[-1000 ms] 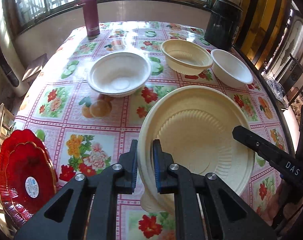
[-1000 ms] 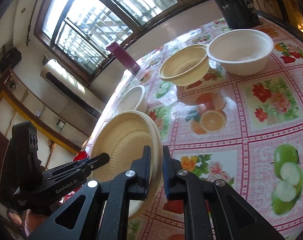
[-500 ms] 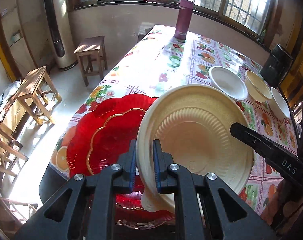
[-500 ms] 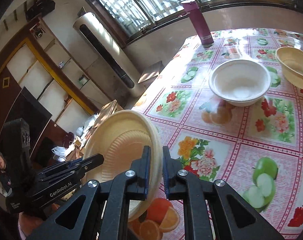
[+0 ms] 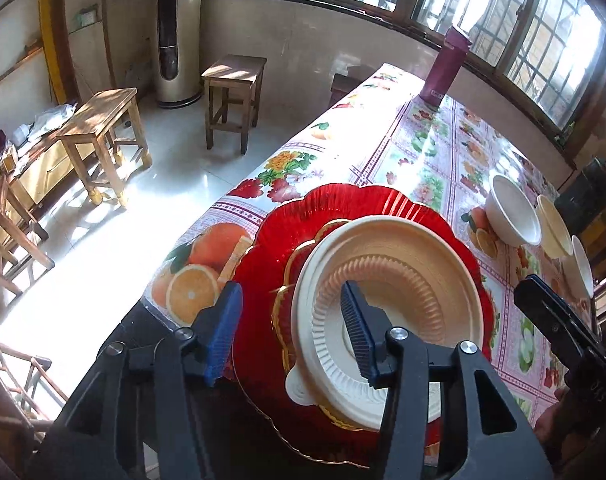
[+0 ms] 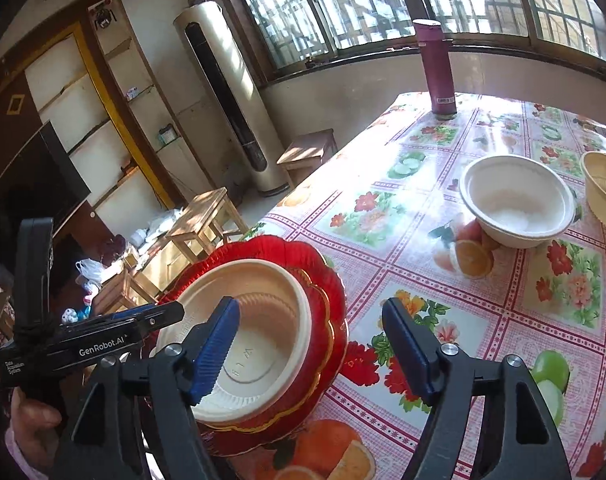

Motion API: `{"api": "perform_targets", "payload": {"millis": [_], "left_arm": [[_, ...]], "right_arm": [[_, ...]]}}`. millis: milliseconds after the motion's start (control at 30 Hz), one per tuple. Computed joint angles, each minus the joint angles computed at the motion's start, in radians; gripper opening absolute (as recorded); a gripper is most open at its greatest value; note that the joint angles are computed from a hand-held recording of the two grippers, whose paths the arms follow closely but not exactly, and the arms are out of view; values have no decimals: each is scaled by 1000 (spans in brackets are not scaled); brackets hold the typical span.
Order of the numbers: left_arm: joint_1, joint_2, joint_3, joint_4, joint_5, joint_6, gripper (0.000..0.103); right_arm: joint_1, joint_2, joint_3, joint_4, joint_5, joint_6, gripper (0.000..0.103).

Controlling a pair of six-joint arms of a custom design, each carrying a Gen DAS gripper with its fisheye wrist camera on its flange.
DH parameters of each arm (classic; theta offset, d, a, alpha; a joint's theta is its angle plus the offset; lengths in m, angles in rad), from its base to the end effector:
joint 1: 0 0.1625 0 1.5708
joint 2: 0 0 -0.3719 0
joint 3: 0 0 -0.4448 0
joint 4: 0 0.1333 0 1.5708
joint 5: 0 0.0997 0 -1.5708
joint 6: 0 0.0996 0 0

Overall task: Organize plates and bowls
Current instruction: 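Carry the cream bowl and lower it onto the red plates, then open both grippers and withdraw from the cream bowl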

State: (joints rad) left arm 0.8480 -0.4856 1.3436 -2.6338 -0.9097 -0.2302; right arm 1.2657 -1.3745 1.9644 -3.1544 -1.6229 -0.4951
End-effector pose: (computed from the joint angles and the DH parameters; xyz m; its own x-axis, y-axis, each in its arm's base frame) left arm -0.3393 -0.6786 -0.0571 -0.8046 0.2496 -0.5388 0.4766 0.8126 -0.3354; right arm -0.0520 -0.5916 0.3091 -0.9045 0.0533 0.4232 -0.3021 0.6202 -0.7239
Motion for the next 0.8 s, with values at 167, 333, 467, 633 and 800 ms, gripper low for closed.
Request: {"api": "perform_targets", "payload": {"millis": [167, 333, 467, 633, 800], "left_arm": [[-35, -12, 56, -237, -82, 71, 87], [-84, 45, 11, -280, -219, 155, 103], [-131, 145, -108, -185, -262, 189, 103], [-190, 295, -294, -33, -290, 204, 103], [-237, 458, -514, 124, -313, 215, 103]], "right_arm": [[-102, -127, 82, -113, 131, 13, 103], [-231, -245, 118, -150, 191, 78, 103], [-338, -303, 111, -149, 220, 114, 103], [-470, -355, 87, -124, 290, 173, 103], [-582, -385, 53, -84, 364, 232, 103]]}}
